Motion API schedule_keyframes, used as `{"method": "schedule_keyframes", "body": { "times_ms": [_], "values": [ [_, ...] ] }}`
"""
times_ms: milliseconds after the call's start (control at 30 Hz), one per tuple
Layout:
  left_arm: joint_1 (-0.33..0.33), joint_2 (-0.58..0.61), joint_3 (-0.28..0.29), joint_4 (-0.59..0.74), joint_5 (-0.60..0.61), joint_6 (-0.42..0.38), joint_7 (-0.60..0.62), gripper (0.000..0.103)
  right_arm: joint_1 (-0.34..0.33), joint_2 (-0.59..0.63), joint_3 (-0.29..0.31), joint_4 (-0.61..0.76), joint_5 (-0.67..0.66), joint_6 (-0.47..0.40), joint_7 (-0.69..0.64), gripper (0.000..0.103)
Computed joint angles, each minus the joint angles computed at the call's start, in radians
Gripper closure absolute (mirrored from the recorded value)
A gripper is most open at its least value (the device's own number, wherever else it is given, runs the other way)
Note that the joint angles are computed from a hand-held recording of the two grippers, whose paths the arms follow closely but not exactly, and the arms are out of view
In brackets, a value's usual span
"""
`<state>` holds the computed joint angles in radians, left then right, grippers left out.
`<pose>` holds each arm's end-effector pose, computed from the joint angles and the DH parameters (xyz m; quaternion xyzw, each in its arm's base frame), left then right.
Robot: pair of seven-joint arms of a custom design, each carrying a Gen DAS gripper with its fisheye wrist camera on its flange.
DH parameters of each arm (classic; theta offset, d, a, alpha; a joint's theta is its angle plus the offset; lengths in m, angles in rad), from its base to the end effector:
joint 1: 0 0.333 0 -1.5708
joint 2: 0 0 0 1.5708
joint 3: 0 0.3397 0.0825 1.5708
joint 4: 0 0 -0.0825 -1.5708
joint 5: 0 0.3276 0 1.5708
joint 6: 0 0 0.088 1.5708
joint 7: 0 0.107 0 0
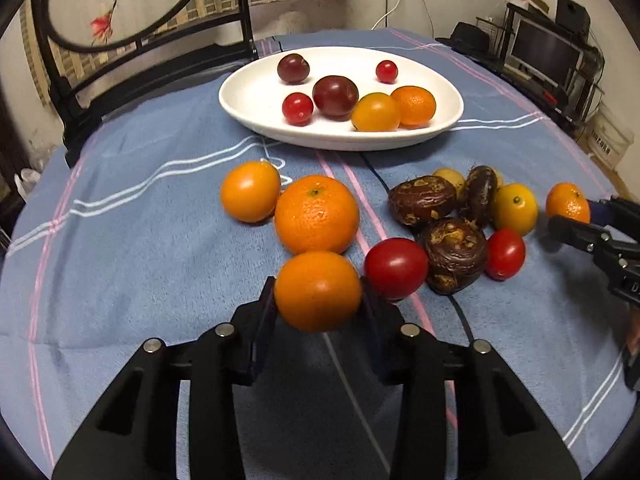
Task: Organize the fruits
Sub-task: 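Grasp a tangerine with the right tool while the left tool grasps another tangerine, then carry both tangerines onto the white plate and open both tools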
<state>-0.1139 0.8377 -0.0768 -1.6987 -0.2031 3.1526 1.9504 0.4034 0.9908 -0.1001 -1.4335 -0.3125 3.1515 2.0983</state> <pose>0.6868 -0.1018 0.2392 -0.5564 0.7730 -0.2321 0.1976 0.6897 0.2708 0.2330 -0.7128 0.6030 -0.2049 0.2937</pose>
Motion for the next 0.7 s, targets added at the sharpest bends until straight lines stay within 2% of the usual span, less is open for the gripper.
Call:
{"method": "schedule_keyframes", "body": {
  "times_ms": [200,400,500,600,700],
  "values": [
    [0.086,-0.029,-0.094,-0.054,-0.024,0.012,0.019,0.064,0.009,0.002,-0.012,0.0,0.001,0.008,0.003,0.059],
    [0.216,-0.069,-0.238,-0.108,-0.053,0.016,0.071,0.064,0.015,-0.016,-0.017,-0.022,0.001,0.052,0.008,0.059],
    [0.274,-0.078,-0.308,-0.097,-0.067,-0.007,0.108,0.064,-0.011,-0.029,0.023,-0.023,-0.003,0.076,-0.014,0.059],
    [0.279,-0.075,-0.326,-0.043,-0.085,-0.046,0.132,0.064,-0.035,-0.021,0.068,0.038,-0.009,0.04,-0.056,0.059],
    [0.243,-0.046,-0.298,0.065,-0.105,-0.1,0.134,0.064,-0.03,0.027,0.076,0.175,-0.003,-0.036,-0.095,0.059]
  ]
}}
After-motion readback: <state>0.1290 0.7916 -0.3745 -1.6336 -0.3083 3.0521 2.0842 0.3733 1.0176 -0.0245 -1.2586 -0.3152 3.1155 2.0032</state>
